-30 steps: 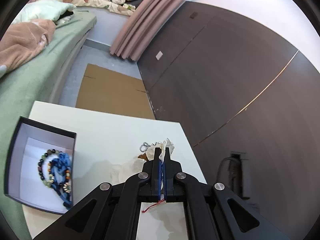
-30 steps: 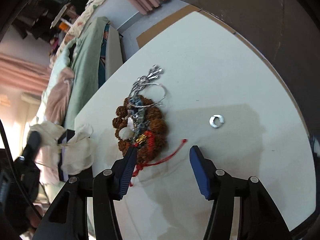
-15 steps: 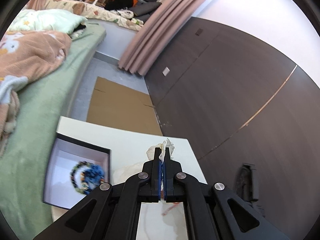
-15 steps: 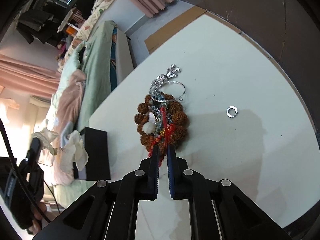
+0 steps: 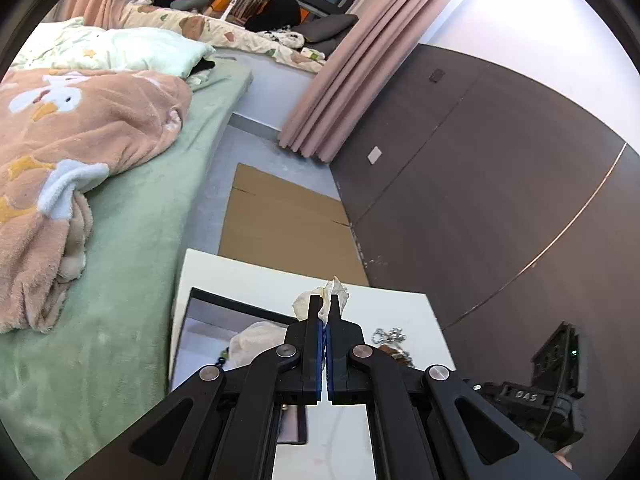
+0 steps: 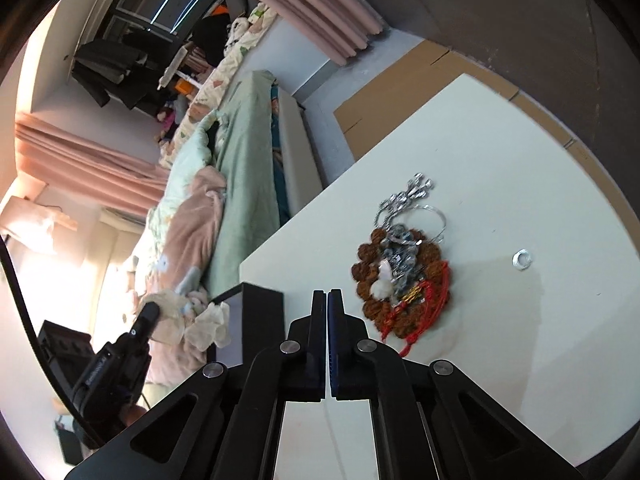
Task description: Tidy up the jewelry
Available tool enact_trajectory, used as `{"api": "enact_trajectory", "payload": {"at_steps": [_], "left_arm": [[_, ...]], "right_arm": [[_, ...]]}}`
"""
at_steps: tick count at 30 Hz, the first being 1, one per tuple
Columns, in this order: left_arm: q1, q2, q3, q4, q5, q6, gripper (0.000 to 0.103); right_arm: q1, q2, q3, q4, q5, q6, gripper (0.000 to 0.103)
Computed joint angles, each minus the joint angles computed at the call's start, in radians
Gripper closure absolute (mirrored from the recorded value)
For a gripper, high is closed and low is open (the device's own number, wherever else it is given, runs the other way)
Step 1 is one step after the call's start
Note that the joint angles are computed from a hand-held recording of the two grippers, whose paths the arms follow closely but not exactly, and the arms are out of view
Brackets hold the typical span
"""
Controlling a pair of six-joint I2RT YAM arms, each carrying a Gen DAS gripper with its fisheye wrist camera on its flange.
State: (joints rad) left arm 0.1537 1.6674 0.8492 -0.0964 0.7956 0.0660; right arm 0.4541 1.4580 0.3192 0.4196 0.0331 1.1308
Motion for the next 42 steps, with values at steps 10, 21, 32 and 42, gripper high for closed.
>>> {"api": "enact_trajectory", "payload": {"at_steps": [10, 21, 32, 42], "left_arm": [[0.007, 0.051, 0.033, -0.029, -0.038, 0.020, 0.103], [-0.007, 0.125, 0.095, -0.130, -0.104, -0.003, 0.103], [0.030, 0.112, 0.080, -0.108, -0.072, 0.022, 0.000], [0.071, 0.108, 0.098, -0.087, -0.056, 0.023, 0.000]], "right_arm": [[-0.069, -0.009, 0.005, -0.147, -0.080, -0.020, 0.061], [-0.081, 0.283, 0.039, 0.079, -0.173, 0.032, 0.094], [0.044, 0.075, -0.011, 0.121, 0.043, 0.056, 0.096], [0.128, 0.205, 0.100, 0.326, 0.008, 0.011, 0.096]]}}
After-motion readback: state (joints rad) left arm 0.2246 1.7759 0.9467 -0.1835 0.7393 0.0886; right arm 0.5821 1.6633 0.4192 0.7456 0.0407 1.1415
